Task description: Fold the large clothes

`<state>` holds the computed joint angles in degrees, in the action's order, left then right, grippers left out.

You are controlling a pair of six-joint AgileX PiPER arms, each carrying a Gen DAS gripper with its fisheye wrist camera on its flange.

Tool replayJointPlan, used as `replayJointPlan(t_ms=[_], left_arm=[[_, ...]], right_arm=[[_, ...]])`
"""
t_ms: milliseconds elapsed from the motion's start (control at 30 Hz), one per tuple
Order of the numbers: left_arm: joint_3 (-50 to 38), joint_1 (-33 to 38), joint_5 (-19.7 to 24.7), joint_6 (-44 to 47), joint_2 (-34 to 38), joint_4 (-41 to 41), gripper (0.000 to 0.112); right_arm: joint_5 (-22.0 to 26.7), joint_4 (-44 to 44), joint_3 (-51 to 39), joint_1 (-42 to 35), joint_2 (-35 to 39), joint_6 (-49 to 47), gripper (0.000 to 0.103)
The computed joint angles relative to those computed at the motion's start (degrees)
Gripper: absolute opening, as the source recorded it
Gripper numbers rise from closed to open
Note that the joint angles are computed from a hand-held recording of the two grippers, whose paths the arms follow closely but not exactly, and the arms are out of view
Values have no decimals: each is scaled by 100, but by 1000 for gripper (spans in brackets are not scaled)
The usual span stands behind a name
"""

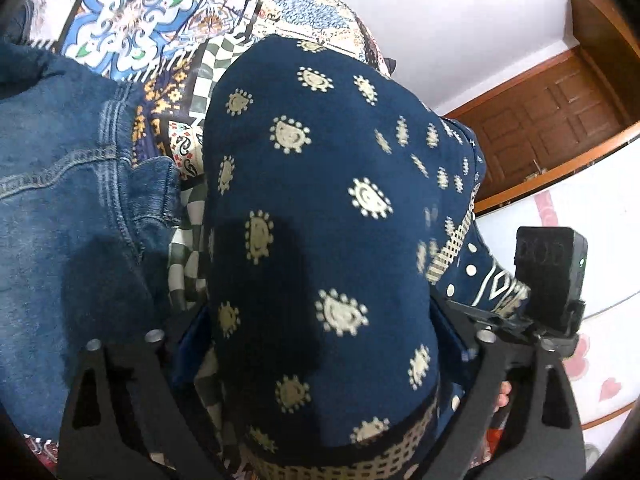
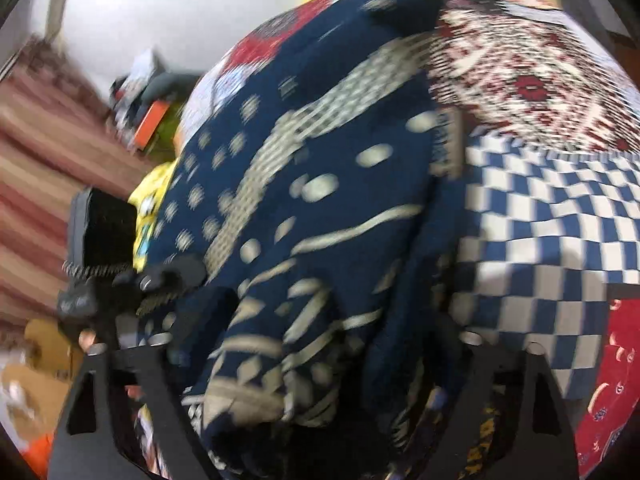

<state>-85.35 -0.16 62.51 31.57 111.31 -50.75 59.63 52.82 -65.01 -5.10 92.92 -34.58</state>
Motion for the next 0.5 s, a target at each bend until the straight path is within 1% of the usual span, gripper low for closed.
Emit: replayJointPlan(t_ms=[33, 67, 100, 133, 167, 267, 333, 400, 500], left_arm=[[84, 41, -13, 91, -90, 15, 83], [168, 58, -43, 124, -207, 63, 79], [277, 66, -88, 176, -333, 100, 77], [355, 88, -51, 242, -469, 90, 69], [395, 101, -5, 232, -595, 111, 65], [507, 152, 52, 296, -1101, 244, 60], [482, 286, 171, 306, -1420, 291, 59], [346, 522, 373, 364, -1622, 275, 59], [147, 978, 673, 520, -1854, 92, 59]], right_arm=[[54, -5, -25, 27, 3, 98, 57], [144, 71, -29, 30, 11, 134, 47], [154, 135, -34, 45, 21, 186, 43], [114, 171, 32, 99, -94, 272, 41], [44, 130, 24, 171, -138, 333, 39], [-172, -59, -95, 510, -360, 623, 35], [-223, -202, -279, 755, -510, 920, 34], [-283, -277, -565, 932, -490, 1115, 34], [-478, -551, -1107, 1403, -525, 1633, 34]])
